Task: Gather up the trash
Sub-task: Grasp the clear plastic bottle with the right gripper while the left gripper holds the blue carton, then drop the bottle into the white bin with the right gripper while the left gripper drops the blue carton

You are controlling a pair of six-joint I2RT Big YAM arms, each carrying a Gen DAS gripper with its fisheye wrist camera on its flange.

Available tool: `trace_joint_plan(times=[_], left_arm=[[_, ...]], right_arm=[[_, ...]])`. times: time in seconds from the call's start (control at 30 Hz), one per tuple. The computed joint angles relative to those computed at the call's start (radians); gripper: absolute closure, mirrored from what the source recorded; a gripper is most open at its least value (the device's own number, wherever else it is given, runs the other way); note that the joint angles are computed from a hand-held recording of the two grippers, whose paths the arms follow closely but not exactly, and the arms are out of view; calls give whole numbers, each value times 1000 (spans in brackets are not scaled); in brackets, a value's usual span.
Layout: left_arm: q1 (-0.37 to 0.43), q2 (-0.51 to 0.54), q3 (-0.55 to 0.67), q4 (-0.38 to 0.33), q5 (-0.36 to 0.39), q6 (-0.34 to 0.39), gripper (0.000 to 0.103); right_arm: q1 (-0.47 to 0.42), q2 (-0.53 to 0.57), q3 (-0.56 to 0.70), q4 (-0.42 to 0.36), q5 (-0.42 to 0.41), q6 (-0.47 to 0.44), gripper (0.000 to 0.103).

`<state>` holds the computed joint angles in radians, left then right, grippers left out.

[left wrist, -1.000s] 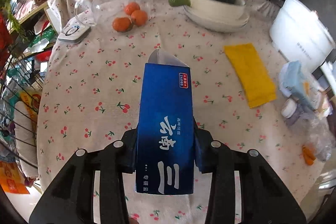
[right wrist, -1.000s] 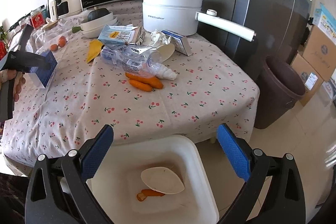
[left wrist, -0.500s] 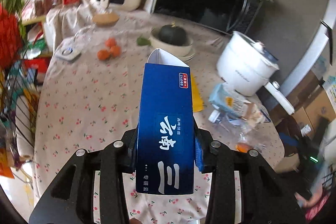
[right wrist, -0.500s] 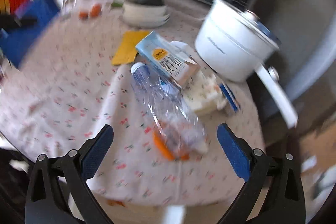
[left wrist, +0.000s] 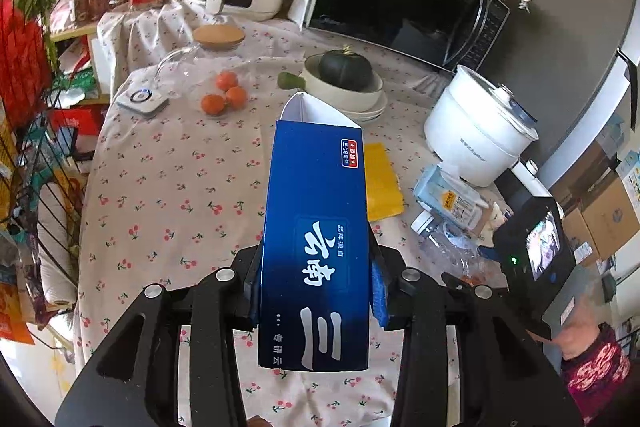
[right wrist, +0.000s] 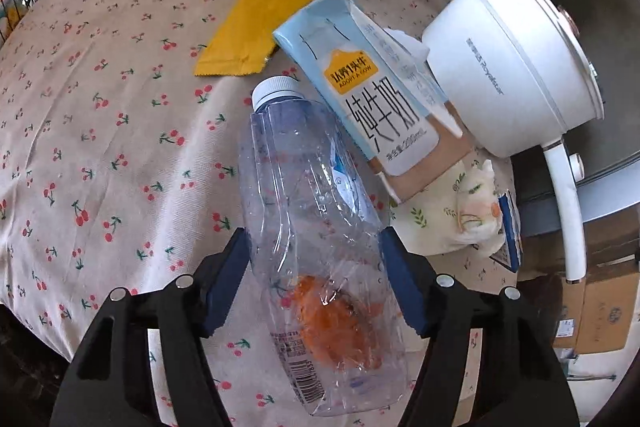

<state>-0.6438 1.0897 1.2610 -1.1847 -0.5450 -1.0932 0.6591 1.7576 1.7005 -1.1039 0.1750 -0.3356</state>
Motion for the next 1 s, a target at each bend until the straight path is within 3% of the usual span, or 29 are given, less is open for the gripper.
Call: trace_joint_plan(times=[0.33, 0.57, 0.8, 1.0], left_arm=[[-6, -28, -13, -1, -21, -26, 65], [-19, -61, -26, 24, -41, -31, 65], [-67, -84, -26, 94, -89, -13, 65], [-140, -71, -6, 125, -185, 7, 65]], right_arm=[[6, -108, -58, 60, -161, 133, 38], [-5, -240, -147, 228, -223, 266, 38], [-14, -366, -261, 379, -211, 331, 37], [-27, -498, -410, 491, -143, 366, 37]])
